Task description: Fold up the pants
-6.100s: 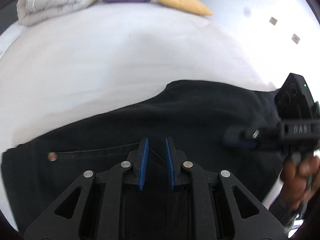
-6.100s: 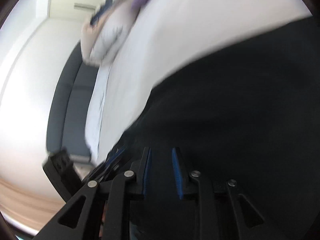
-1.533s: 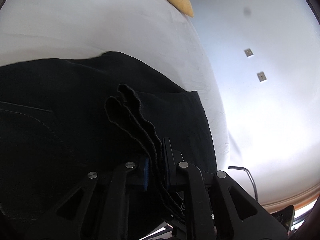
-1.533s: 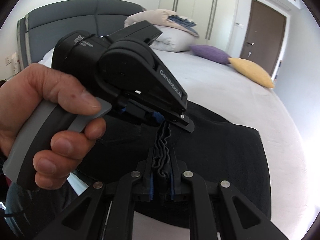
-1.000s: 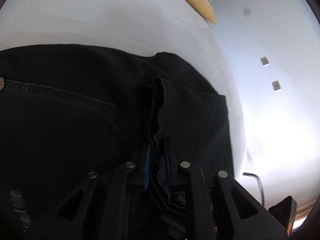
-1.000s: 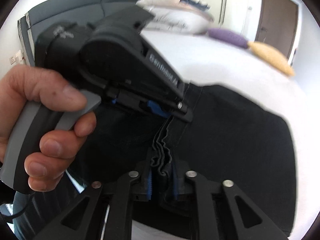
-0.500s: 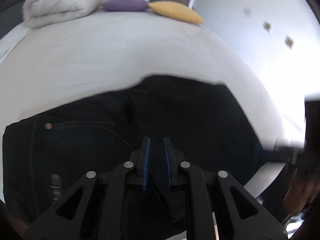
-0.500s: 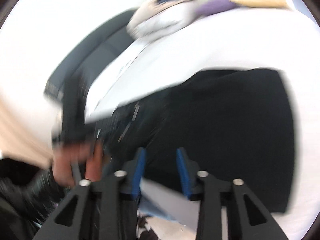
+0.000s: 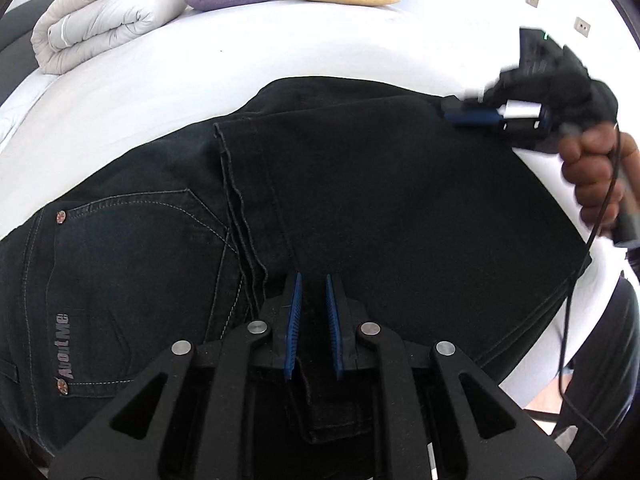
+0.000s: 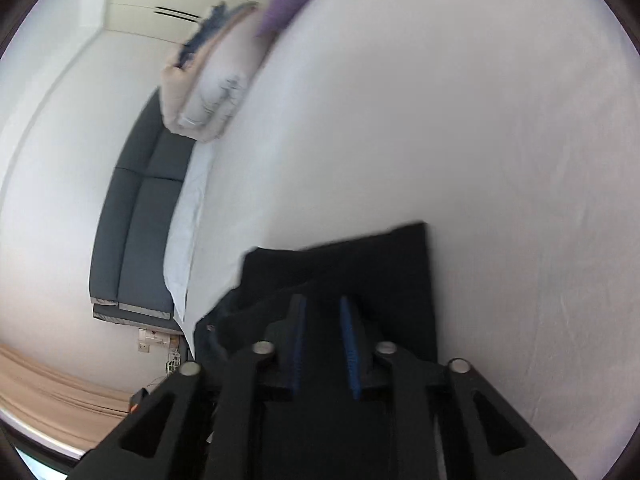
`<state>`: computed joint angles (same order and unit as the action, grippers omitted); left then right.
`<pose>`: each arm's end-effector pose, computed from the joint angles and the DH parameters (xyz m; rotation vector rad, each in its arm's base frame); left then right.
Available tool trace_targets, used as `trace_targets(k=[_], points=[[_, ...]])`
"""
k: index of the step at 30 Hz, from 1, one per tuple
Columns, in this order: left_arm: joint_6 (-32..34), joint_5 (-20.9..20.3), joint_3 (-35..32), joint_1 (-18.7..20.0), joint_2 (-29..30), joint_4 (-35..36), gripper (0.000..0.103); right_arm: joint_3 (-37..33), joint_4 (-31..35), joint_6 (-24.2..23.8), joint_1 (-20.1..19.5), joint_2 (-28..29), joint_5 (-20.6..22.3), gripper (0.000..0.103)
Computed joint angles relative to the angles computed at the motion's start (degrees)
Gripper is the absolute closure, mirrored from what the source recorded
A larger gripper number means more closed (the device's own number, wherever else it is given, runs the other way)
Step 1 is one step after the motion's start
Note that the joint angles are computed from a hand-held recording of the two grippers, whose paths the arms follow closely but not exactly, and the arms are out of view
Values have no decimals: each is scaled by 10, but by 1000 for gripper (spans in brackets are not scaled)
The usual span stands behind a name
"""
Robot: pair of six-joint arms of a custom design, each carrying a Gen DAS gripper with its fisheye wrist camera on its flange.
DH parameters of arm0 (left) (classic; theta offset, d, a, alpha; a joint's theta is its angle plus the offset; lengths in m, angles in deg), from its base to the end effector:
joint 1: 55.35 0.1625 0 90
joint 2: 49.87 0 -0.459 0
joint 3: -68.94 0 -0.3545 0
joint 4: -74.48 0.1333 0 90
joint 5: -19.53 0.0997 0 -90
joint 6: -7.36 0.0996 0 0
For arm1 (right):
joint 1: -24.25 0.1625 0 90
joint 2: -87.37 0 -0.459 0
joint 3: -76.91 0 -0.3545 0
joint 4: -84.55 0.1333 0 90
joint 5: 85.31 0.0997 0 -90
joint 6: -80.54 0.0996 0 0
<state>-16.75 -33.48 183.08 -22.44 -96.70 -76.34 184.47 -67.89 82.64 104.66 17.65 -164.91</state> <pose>-0.3491 -0.4561 0.0799 0.7686 2.4262 -0.4444 0.0541 -0.5877 0.3280 0.2397 2.9106 -0.6526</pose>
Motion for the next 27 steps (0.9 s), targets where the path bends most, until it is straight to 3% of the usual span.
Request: trace_targets(k=[3,10,14,19,21,27], points=[[10,0,2,10,-14,4,91,48,-5,-13,-17,-31,31,102],[-2,-6,20,4,-29,-11,91,168,6,-53,-35,-114,58,101],[-4,-15,23,8,-39,-14,91,229,-11,-45,-59,-162,87,101],[-12,-18,30,12,-49,-21,91,235,-42,-33,-40,-150,41,103],[-28,-30,40,13,-62,-33,91,251,-67,-60,-45,-154,29,103],[-136,-49,144,4,-171,-144,89,269,-110,-60,-43,-150,24,103]])
